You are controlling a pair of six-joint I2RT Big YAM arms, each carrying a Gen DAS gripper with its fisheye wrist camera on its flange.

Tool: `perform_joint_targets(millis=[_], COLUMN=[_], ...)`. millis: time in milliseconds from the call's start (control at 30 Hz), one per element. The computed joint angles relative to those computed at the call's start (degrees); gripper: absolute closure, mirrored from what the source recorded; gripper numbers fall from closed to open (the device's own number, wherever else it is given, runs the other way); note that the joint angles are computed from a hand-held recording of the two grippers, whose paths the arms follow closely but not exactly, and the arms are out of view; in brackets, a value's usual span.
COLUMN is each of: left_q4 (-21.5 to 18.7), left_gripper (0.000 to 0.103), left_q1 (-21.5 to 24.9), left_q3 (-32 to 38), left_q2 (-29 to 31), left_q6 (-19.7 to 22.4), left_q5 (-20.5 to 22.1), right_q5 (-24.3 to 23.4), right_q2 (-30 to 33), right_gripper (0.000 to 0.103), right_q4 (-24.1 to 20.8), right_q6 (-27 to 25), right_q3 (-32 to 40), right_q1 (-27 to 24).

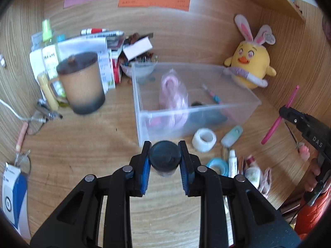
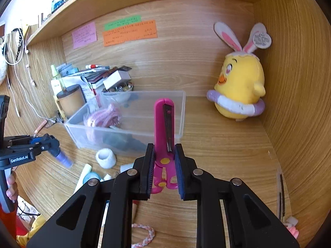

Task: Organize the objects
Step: 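Carry both items over the clear box and release them inside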

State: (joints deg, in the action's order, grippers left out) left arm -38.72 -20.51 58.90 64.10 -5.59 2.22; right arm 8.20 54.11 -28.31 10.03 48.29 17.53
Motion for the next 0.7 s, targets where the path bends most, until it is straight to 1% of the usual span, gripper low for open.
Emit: perform_joint_targets(millis=[267,567,700], left_q4=[1.9,0.6,-0.3], left_gripper=[0.078,0.078,0.078], left_q1=[0.6,3.6,3.8], left_q3=[5.6,12.7,15.4], left_q2=[3.2,9.9,11.9], left_q6=[0.5,-0.9,-1.2], left_q5=[0.6,5.0,5.5], right_q5=[0.5,0.0,-0.9], right_q2=[1.3,6.4,9.8], right_gripper=[0.086,0.086,0.086], right_q4=[3.2,5.3,5.2], right_q6=[-2.5,-4.0,-4.3], right_q3=[4.0,9.4,11.9], right_q1=[0.9,0.4,-0.2])
